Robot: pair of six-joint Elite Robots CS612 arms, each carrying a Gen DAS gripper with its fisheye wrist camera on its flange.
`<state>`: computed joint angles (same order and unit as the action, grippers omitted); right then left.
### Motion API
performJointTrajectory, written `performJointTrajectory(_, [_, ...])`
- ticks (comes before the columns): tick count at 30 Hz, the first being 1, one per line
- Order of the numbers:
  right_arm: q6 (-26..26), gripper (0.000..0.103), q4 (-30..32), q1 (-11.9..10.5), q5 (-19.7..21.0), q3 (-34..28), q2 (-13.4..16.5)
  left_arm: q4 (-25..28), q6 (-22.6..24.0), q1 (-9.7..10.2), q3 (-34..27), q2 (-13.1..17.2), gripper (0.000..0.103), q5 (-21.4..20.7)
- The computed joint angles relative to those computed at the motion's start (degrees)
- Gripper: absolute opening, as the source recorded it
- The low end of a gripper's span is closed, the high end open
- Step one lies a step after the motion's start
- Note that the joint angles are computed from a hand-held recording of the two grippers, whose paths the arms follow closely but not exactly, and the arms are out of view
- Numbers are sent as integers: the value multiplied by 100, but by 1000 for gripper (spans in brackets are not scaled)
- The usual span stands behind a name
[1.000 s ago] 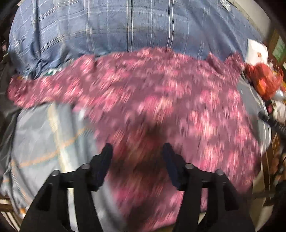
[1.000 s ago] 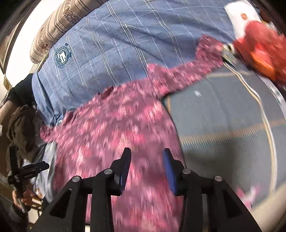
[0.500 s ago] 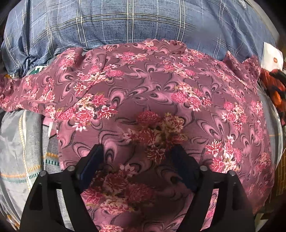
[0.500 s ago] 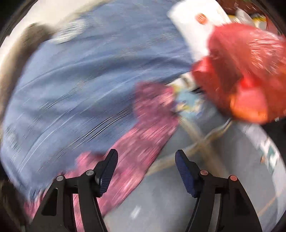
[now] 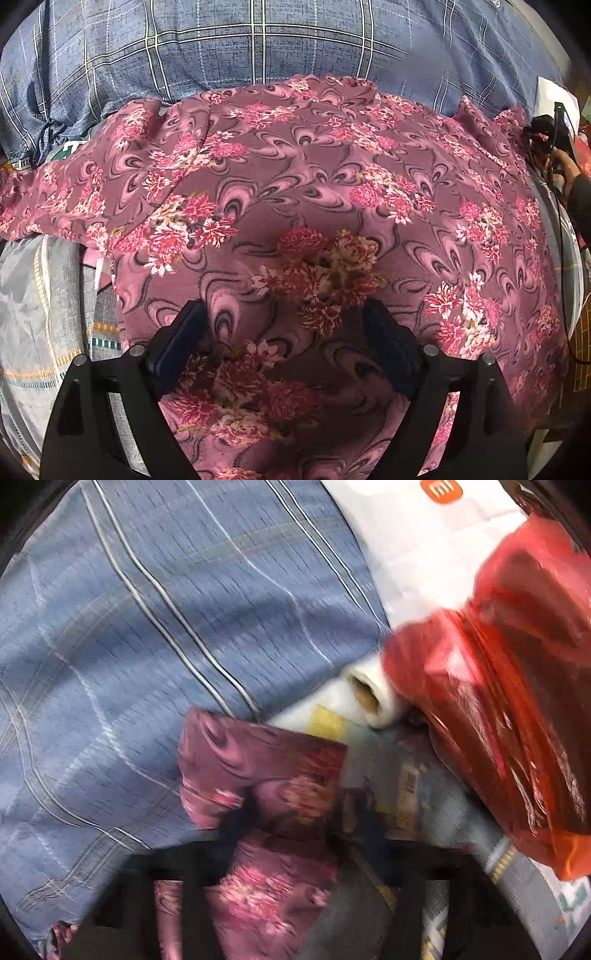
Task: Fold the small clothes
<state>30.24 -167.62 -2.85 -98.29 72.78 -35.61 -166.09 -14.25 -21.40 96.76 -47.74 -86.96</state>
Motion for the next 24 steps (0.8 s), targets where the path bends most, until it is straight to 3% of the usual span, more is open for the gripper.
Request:
performJointTrajectory(3, [36,8,-776,-60,120,371,-208,-51,75,45,-37,-20,88,-170])
performJointTrajectory(5, [-61,8,-1134,-61,-173,594,-376,-267,117,70,-71,-16,88,-118])
performJointTrajectory(8, [-22,8,-996,-130,-442,887,-650,-390,142,106,-226,78,88,41])
performJointTrajectory(10, [0,8,-973,-157,-477,1093,-809,-98,29,181,-460,187,88,-118])
performJointTrajectory(13, [-31,8,-1291,-121,-233,1417,-1004,45,-77,279,-647,276,88,-485])
performJointTrajectory(18, [-98,6,-1655,114,396,1694,-1219,254,-65,378,-977,409,88,-677])
performJointTrajectory(24, [-67,5,-1615,561,1238,1602,-1172,608,9,489,-1258,534,88,-871])
